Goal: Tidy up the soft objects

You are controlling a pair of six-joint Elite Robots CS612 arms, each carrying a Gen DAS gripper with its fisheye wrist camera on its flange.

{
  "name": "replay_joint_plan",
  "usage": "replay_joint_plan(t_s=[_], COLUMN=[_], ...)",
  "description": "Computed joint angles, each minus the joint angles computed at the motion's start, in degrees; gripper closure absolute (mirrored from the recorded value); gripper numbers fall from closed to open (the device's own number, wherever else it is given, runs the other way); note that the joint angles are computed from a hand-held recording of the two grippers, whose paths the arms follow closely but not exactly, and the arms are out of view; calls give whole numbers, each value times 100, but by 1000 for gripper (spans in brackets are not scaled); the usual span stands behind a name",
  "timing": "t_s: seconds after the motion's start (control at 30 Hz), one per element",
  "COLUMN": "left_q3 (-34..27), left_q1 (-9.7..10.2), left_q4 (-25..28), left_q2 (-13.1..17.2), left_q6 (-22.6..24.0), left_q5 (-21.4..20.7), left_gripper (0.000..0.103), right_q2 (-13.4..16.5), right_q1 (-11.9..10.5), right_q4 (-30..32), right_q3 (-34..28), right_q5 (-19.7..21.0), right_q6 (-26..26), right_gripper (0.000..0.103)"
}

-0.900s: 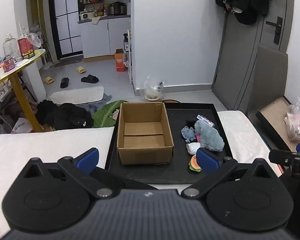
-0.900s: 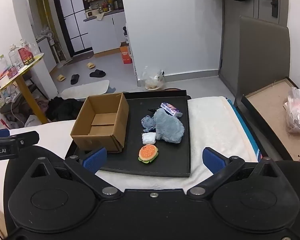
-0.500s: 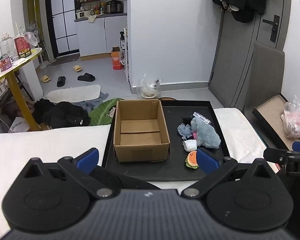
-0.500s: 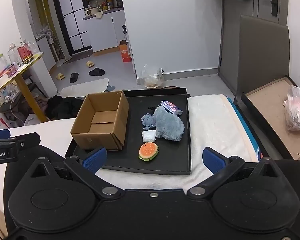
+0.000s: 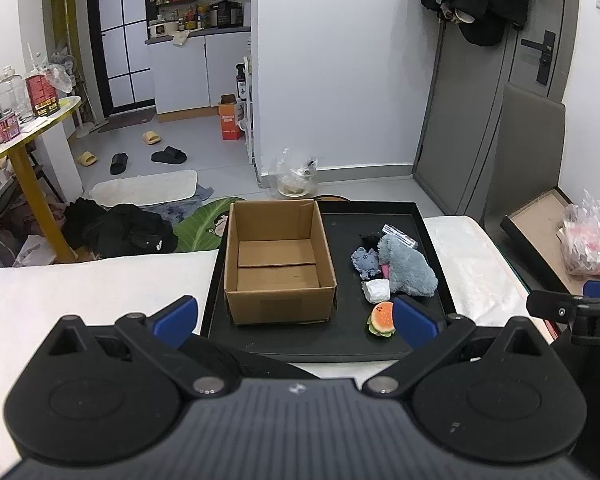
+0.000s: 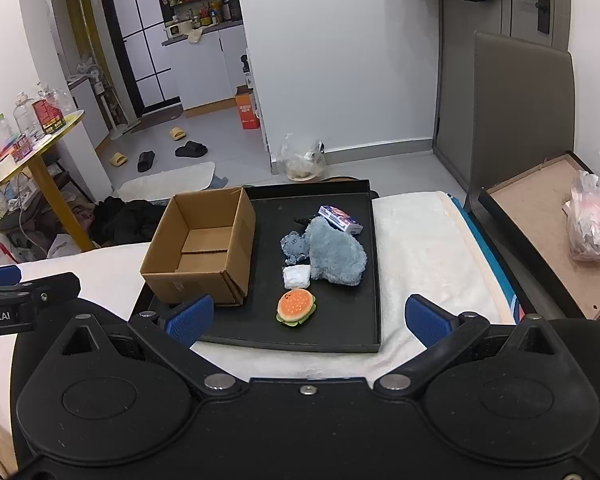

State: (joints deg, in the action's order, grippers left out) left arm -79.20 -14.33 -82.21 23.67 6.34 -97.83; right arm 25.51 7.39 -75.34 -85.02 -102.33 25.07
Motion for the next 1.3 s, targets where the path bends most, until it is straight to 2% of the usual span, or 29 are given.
replay_joint_plan(t_s=[0.57, 0.83, 1.3], left_q3=[33, -6, -2], left_q1=[7, 12, 27], left_q4=[38, 58, 159], left_q2=[-19, -9, -37], left_q6=[37, 106, 164], left_q5=[-27, -42, -101], left_gripper=[0, 0, 0], right_q2=[-4, 17, -15], right_q1=[-5, 14, 17], right_q4=[20, -2, 38], right_q3=[6, -20, 16], right_q5=[130, 43, 201], right_q6=[-48, -66, -196], right_gripper=[0, 0, 0])
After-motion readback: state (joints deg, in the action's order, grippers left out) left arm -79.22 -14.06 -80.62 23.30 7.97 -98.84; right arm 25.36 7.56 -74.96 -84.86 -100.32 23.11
